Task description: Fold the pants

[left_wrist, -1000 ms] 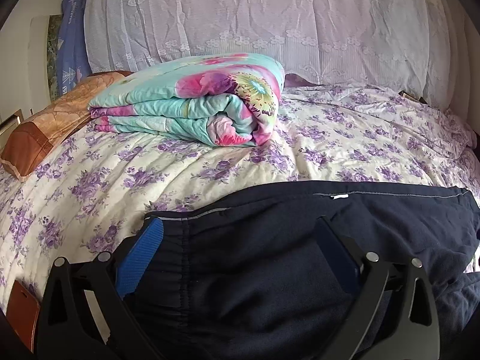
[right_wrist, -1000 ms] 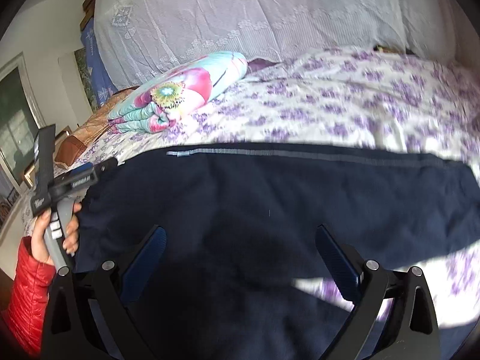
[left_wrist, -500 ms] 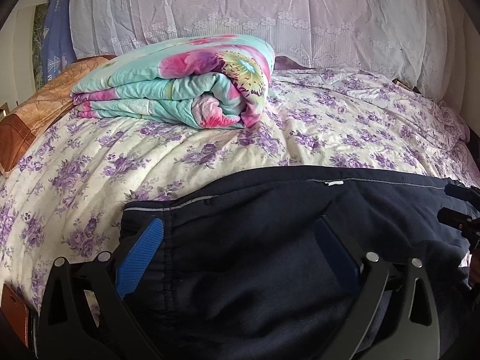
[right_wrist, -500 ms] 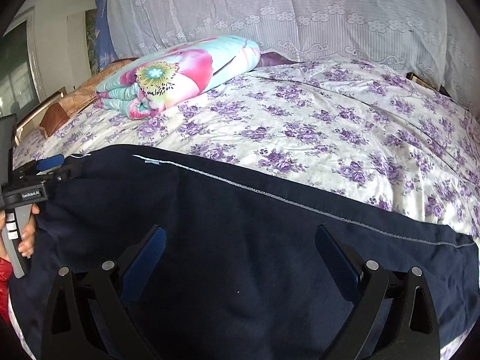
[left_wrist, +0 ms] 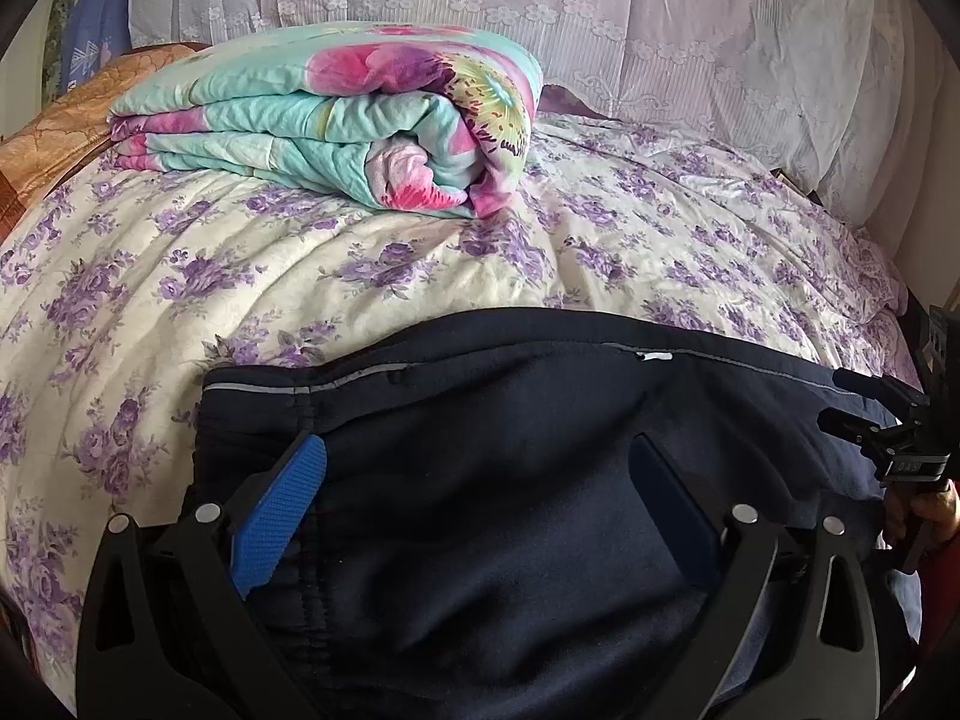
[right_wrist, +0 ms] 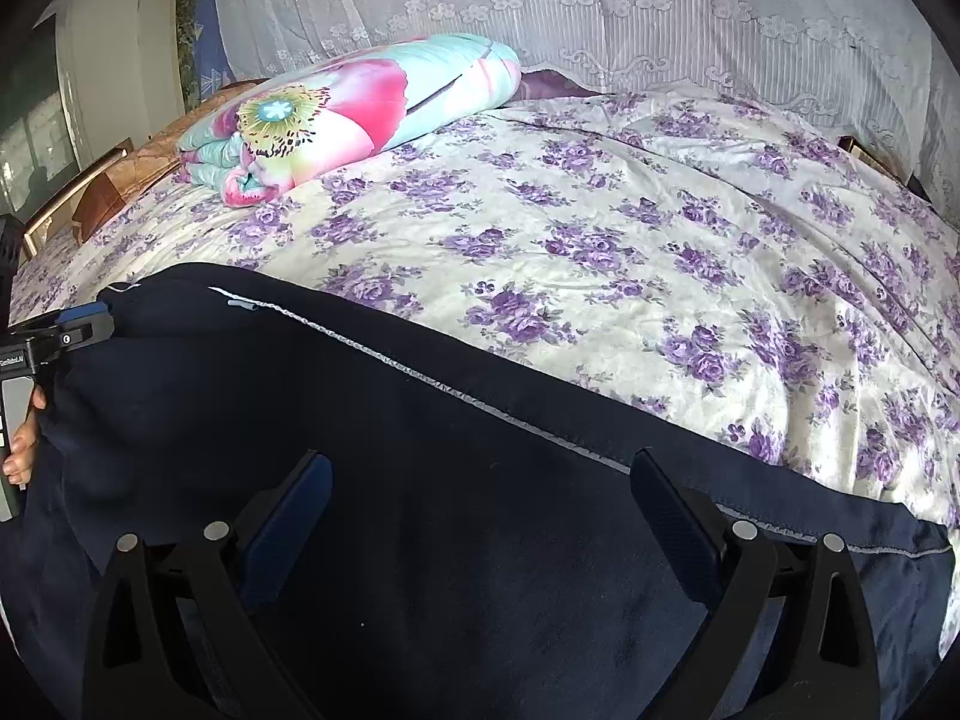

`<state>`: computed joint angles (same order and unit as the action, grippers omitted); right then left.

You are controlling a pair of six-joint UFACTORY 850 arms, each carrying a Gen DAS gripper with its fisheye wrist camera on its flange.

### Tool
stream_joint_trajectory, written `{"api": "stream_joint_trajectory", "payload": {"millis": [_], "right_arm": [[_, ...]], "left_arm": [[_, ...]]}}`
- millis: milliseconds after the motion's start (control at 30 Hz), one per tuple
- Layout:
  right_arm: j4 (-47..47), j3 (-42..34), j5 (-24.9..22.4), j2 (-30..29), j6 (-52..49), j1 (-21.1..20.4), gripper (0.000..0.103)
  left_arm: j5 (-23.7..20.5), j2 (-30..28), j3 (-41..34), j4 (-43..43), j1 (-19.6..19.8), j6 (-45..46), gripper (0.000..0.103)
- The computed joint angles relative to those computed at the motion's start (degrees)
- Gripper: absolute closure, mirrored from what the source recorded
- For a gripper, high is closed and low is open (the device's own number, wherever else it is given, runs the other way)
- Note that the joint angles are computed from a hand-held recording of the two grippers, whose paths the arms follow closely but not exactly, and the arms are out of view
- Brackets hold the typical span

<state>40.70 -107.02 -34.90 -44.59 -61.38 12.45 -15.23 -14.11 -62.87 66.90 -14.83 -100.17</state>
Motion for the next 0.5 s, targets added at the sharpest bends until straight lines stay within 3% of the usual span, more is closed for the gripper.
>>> {"api": "stream_joint_trajectory", "payload": {"millis": [333,500], "right_arm": [[-7.01,-8.72,-4.28,-4.80,-2.51,2.72,0.003],[-7.71,-10.63,-2.29,-5.97,-10.88,3.70,0.003]], "left_arm": [[1.47,0.13,0.25,-0.73,0.42,0.04,0.005],[4.07,0.80,1.14,2.07,1.30,-3.64,0.005]]}}
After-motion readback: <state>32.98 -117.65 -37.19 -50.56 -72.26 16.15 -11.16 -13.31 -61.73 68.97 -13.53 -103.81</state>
